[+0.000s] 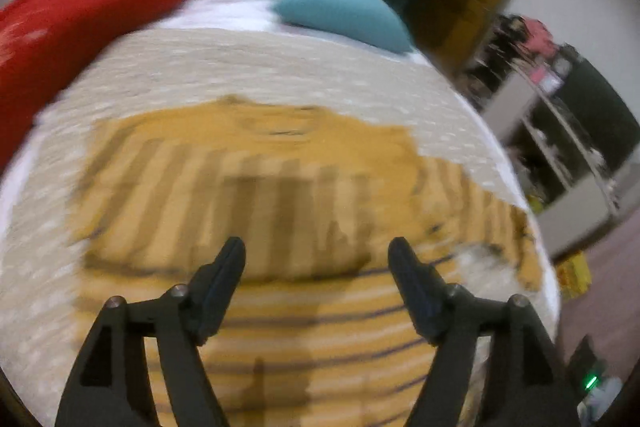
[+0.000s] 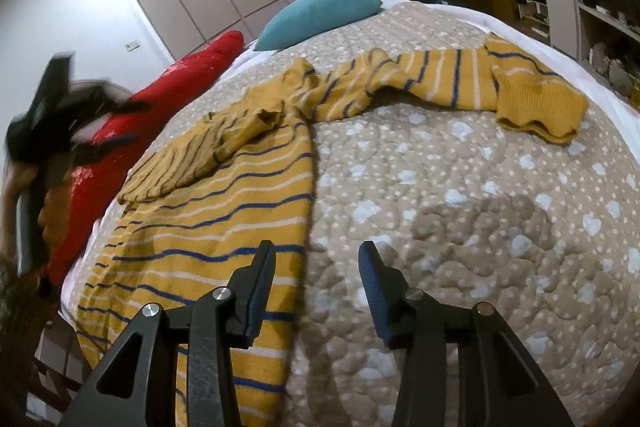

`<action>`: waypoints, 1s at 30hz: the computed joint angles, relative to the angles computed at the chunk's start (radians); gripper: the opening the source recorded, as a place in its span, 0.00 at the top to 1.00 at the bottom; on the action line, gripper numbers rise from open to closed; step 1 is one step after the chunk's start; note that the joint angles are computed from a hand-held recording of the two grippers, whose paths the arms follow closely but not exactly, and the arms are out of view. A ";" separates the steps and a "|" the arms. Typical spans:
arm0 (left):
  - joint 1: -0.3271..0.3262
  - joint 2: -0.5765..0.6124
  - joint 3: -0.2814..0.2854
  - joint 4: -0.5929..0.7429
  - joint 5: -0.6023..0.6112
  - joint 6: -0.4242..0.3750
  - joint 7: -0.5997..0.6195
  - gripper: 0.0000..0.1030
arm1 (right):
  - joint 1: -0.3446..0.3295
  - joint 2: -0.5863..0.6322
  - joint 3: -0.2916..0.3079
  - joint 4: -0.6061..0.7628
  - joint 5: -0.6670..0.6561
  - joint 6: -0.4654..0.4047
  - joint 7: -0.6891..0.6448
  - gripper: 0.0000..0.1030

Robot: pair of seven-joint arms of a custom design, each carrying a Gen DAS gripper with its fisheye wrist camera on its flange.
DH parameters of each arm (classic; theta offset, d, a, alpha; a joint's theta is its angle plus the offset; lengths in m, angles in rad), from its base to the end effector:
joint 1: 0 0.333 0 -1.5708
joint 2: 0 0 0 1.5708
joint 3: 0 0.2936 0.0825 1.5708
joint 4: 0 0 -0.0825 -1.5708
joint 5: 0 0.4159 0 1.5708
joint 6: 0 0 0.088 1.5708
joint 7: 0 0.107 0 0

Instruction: Fold small clothes

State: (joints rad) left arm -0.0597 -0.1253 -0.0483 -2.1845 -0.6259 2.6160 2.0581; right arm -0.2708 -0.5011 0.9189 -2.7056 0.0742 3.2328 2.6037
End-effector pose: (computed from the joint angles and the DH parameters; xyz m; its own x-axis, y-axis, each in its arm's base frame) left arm 0.5784 -0.0501 0.4642 -0.2205 -0.9368 0.2717 -0.8132 0.0227 -0.5815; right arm 0.3840 0.2705 0.3856 -0.1268 -0.8855 -0.4470 -0.6274 0.4206 -0.6553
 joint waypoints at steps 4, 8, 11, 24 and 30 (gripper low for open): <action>0.046 -0.150 0.035 -0.212 0.126 0.092 -0.081 0.29 | -0.059 -0.044 0.057 0.028 -0.027 -0.047 0.024 0.50; -0.001 -0.292 0.138 -0.389 0.073 0.102 -0.040 0.28 | -0.076 -0.110 0.042 -0.007 -0.039 -0.103 0.111 0.48; -0.031 -0.345 0.189 -0.471 0.041 0.104 -0.028 0.27 | -0.040 -0.168 -0.027 -0.066 -0.029 -0.163 0.177 0.48; -0.076 -0.384 0.198 -0.568 0.162 0.201 -0.119 0.22 | -0.132 -0.240 -0.020 -0.005 -0.389 -0.482 0.089 0.39; -0.081 -0.387 0.218 -0.561 0.195 0.176 -0.159 0.22 | -0.172 -0.138 -0.117 0.020 -0.495 -0.454 0.033 0.95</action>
State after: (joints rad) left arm -0.1409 -0.5119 0.1695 -2.7452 -0.4308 2.7917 1.8994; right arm -0.4427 -0.6389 0.8021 -2.6857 -0.4208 2.7786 2.6372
